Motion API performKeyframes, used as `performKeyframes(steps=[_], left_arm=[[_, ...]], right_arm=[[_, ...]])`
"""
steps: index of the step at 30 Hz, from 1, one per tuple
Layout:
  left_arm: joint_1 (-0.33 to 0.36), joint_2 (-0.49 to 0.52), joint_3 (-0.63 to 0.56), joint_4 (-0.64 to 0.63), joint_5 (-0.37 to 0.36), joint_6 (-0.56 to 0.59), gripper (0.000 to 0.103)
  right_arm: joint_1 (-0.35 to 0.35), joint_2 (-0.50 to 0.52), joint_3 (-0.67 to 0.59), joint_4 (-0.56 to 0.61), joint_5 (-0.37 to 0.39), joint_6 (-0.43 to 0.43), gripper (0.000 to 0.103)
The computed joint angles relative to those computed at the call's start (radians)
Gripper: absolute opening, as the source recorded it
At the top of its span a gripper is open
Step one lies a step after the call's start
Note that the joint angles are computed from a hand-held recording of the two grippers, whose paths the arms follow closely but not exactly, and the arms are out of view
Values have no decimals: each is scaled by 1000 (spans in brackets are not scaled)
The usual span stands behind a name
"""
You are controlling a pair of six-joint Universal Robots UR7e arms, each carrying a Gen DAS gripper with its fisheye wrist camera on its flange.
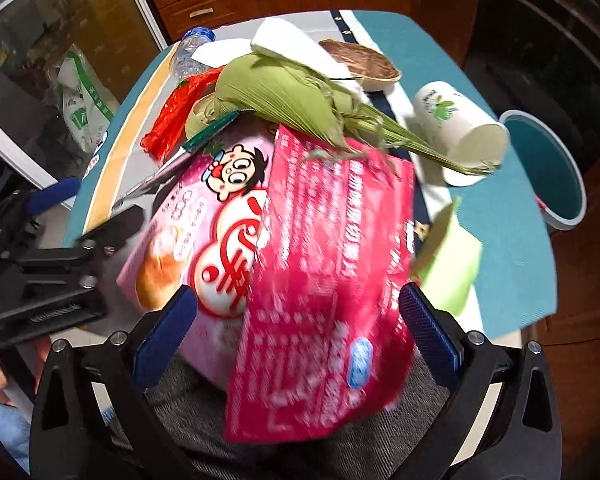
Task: Collect trash
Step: 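Grasp the red foil snack bag with the right tool while the left tool grasps the green foil wrapper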
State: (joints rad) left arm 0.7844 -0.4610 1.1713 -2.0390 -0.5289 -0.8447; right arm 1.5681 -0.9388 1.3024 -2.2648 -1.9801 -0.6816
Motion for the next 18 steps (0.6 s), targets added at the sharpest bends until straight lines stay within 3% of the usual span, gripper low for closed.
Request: performKeyframes(steps=[1,5,6,7,8,11,12,18], left_arm=[[7,2,-6,-6,-15,15,77],[24,8,-12,-93,-61,107,56],[25,11,-21,-90,-67,118,45],[25,14,-30,-74,-67,116,36],[25,17,-38,-55,-66,110,18],[19,16,-43,-15,-53,87,9],[12,9,-34,-11,-44,78,6],[-48,-50,31,5,-21,55,3]], right_arm=[[0,10,-13,18,0,7,73],[-3,37,-53,67,7,44,71],[-3,39,-55,67,9,44,70],[-4,39,-59,71,11,44,61],[-8,36,-58,71,29,43,54],[-15,18,-44,60,67,29,25],[-16,9,-37,48,70,21,9],[-25,-34,-53,144,138,17,6]])
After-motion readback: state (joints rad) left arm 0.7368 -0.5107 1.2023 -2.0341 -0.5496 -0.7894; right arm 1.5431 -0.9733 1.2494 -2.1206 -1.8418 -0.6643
